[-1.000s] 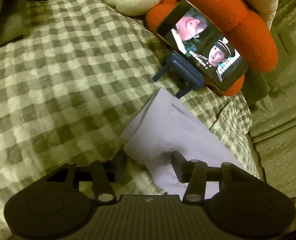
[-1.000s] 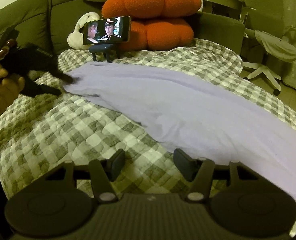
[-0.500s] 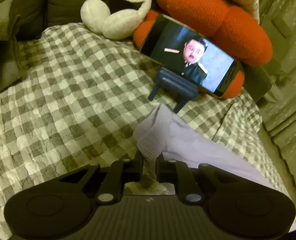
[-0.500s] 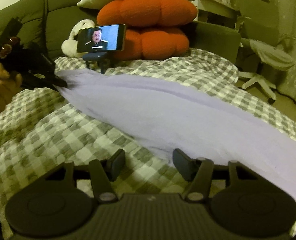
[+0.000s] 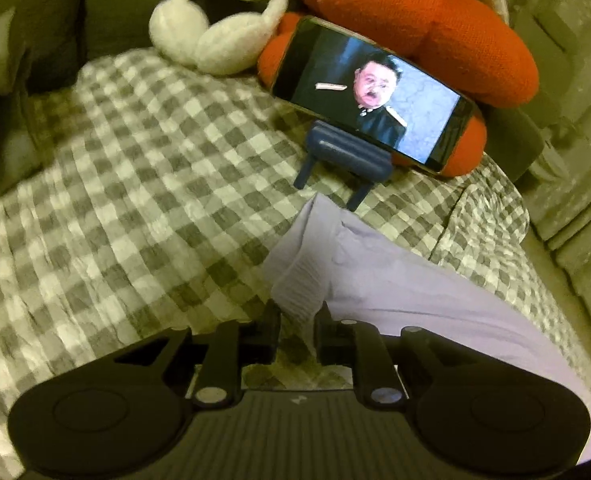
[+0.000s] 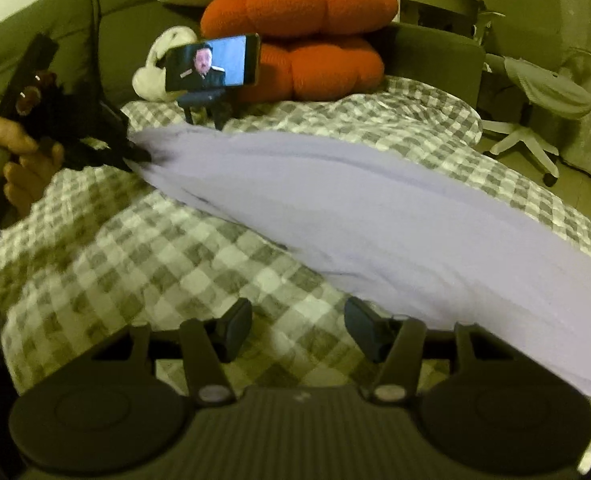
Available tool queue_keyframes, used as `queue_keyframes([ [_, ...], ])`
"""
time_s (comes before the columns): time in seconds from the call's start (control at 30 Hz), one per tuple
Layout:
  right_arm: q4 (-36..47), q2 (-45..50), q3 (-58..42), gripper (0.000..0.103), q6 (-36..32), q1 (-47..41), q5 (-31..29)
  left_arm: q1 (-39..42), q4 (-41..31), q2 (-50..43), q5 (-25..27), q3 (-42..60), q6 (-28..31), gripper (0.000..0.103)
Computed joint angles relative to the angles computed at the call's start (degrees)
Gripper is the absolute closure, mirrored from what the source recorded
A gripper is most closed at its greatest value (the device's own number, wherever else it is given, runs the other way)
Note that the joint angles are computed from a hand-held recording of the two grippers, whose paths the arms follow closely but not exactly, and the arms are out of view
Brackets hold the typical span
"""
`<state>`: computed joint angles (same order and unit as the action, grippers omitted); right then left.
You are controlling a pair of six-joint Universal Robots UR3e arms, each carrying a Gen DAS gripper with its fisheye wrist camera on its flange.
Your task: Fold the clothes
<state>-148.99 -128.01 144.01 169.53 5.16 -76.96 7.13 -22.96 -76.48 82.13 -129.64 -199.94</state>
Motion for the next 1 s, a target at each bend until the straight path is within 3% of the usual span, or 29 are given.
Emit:
queue_keyframes([
  [0.23, -2.7, 3.1, -0.6, 0.046, 3.6, 2.5, -4.5, -5.4, -0.6, -0.3, 8.0, 2.1, 1.4, 0.082],
  [0.43, -2.7, 8.1, -4.4, 0.046, 13.0, 8.7, -12.8, -7.1, 0.2, 1.2, 14.6, 2.3, 3.0, 0.082],
  [0.53, -2.0, 8.9, -5.2, 0.045, 14.8, 9.7, -14.2, -8.2, 2.1, 0.8, 17.6, 2.1, 4.1, 0.081],
  [0.87, -1.1, 9.9, -6.5, 0.044, 16.1, 11.0, -15.8, -15.5, 6.9, -3.0, 18.0, 1.9, 7.1, 0.081],
  [1.0, 2.2, 7.3, -6.4, 0.036, 13.4, 8.9, -14.1, -17.4, 7.9, -2.3, 9.8, 0.5, 11.1, 0.080],
])
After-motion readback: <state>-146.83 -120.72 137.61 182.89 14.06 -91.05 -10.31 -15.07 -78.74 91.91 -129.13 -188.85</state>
